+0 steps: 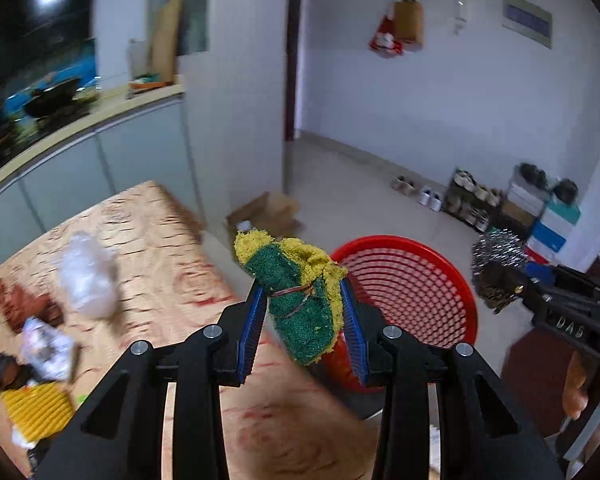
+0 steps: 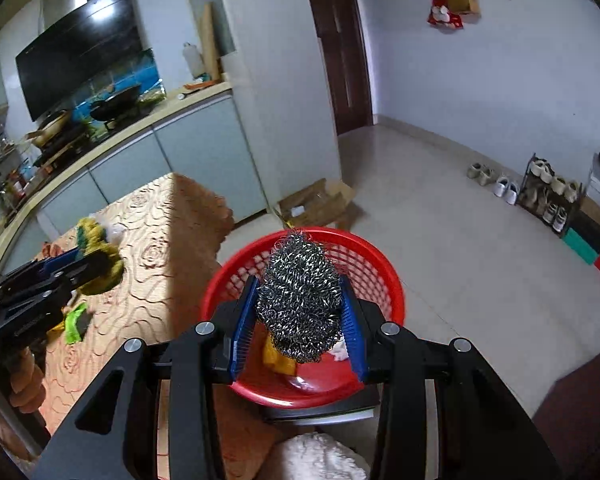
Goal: Collect trash
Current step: 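Carry sponge and steel wool to the red basket and release both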
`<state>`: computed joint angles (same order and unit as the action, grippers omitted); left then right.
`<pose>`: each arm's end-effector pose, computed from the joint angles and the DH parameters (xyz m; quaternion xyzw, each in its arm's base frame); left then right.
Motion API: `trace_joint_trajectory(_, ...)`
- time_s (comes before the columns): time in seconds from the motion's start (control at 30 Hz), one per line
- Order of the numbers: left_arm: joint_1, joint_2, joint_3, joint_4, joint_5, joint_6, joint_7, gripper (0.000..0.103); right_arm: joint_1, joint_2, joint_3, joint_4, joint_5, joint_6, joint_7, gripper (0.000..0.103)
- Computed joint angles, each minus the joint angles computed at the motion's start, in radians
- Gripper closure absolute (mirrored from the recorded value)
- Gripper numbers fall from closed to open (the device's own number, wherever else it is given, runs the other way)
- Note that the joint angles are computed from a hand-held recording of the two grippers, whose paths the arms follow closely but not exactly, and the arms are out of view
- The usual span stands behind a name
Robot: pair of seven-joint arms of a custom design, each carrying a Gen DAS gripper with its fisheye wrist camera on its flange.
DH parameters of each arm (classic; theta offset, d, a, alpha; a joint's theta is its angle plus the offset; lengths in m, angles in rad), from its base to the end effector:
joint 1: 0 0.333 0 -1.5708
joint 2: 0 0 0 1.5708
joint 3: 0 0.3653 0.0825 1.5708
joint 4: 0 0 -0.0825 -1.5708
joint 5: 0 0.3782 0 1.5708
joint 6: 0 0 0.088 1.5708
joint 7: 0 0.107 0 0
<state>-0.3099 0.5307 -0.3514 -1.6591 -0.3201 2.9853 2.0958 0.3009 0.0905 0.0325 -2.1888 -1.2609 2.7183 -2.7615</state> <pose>0.6331 -0.3946 0.4535 -0.3551 0.8375 -0.3926 0.1357 0.5225 0.2171 0.4274 -0.4530 0.7997 -0.2684 0.2885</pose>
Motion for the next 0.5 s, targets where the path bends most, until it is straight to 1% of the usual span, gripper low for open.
trace_joint_trajectory(0.1,-0.026,0.041,0.001,0.057,0.019,-0.039,0.001,0.067,-0.009,0.003,-0.006,-0.013,0.009,0.014,-0.002,0.065)
trace_joint_trajectory(0.27,-0.054,0.111,0.007,0.162,0.028,-0.144,-0.012,0.067,-0.021,0.009,-0.014,-0.022,0.026,0.037,-0.011,0.065)
trace_joint_trajectory(0.37,-0.079,0.137,0.029,0.199,0.046,-0.177,-0.026,0.066,-0.027,0.02,-0.021,-0.023,0.034,0.058,-0.015,0.064)
trace_joint_trajectory(0.5,-0.096,0.161,0.044,0.232,0.061,-0.207,-0.048,0.066,-0.031,0.048,-0.032,-0.015,0.059,0.096,-0.032,0.063)
